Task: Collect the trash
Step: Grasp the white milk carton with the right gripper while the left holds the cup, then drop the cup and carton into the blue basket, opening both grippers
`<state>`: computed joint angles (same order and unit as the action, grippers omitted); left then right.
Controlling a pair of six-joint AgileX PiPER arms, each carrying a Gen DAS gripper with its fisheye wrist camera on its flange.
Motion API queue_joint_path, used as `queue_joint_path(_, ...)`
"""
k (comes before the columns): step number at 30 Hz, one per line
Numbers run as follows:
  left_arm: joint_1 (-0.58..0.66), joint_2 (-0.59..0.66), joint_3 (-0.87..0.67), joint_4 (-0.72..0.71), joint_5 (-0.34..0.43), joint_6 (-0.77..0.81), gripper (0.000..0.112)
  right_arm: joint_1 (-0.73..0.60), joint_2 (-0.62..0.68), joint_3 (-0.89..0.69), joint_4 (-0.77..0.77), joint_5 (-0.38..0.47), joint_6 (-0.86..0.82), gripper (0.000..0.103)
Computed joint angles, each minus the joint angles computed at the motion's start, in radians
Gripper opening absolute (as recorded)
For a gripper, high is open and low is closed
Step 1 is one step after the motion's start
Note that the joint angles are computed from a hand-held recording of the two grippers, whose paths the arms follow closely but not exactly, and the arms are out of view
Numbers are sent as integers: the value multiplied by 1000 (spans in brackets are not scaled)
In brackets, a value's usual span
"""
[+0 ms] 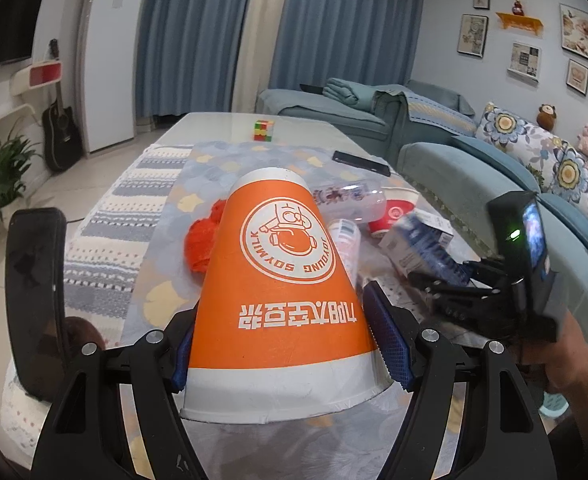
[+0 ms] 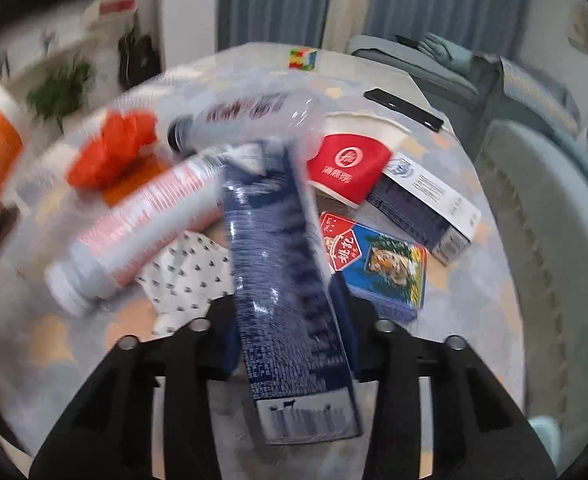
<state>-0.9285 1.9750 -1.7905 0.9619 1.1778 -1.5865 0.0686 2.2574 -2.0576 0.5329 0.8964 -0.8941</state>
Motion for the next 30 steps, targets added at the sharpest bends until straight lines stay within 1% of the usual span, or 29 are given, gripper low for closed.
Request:
queue_joint_path(1, -3, 5, -5, 3, 0, 3, 70, -28, -10, 0, 56, 39, -10, 33)
queue_joint_path(5, -16, 27, -41, 14, 8, 32, 70, -87, -74, 60, 176, 86, -53, 33)
queue_joint_path(9, -39, 41, -61, 42, 20, 45, 70, -152, -149, 155, 277, 101, -65, 32)
queue_joint_path(13, -57, 47, -69, 58, 20, 54, 70, -202, -220, 248, 332, 104, -92, 32)
queue_joint_path(20, -98, 52, -82, 96, -33, 82, 70, -362, -303, 326, 428, 153, -110, 32)
queue_joint_path(22, -110, 62, -96, 107, -49, 100, 70, -412, -334, 361, 455, 137, -128, 32)
queue_joint_path(27, -147, 115, -176, 128, -81, 167, 70, -544, -458, 522, 535, 12, -246, 32)
queue_joint_path(30, -165, 169, -271, 116, -99, 234, 70, -620, -492, 576, 571, -24, -288, 32)
